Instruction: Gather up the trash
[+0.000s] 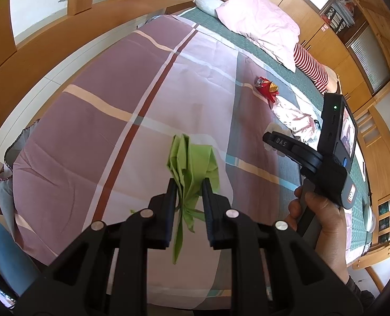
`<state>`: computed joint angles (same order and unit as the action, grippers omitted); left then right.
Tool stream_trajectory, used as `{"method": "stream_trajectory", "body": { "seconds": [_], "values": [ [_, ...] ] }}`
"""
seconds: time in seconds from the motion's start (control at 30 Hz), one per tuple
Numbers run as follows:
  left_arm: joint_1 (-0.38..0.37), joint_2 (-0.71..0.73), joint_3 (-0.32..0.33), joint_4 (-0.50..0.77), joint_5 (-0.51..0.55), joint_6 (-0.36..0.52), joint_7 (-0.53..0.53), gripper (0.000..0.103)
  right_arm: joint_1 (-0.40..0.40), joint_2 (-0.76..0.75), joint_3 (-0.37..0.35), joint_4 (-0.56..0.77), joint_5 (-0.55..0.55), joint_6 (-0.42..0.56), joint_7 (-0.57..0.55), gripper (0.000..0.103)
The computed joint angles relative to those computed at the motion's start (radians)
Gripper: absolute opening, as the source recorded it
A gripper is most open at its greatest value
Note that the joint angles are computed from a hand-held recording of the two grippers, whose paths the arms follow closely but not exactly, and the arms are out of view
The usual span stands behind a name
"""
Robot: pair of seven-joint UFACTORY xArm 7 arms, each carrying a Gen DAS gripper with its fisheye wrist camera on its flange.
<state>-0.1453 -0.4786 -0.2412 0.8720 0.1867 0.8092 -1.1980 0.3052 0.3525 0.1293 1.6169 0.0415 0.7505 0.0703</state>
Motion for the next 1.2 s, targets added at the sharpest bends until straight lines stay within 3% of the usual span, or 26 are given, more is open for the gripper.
{"method": "stream_trajectory", "body": {
  "seconds": [0.4,0.67,1.2],
  "values": [
    [-0.001,0.001,0.000,0.001,0.002,0.000,0.002,0.020,-0.006,-0.005,0.003,-0.004,0.019,-0.001,0.000,0.031],
    [0.000,0.009,-0.017,0.017,0.043,-0.024,0.016,0.020,-0.012,-0.070,0.004,-0.065,0.019,-0.077,-0.008,0.031],
    [-0.004,0.005,-0.006,0.015,0.027,-0.034,0.047,0.020,-0.018,-0.061,0.008,-0.052,0.044,-0.042,-0.004,0.031]
  ]
}}
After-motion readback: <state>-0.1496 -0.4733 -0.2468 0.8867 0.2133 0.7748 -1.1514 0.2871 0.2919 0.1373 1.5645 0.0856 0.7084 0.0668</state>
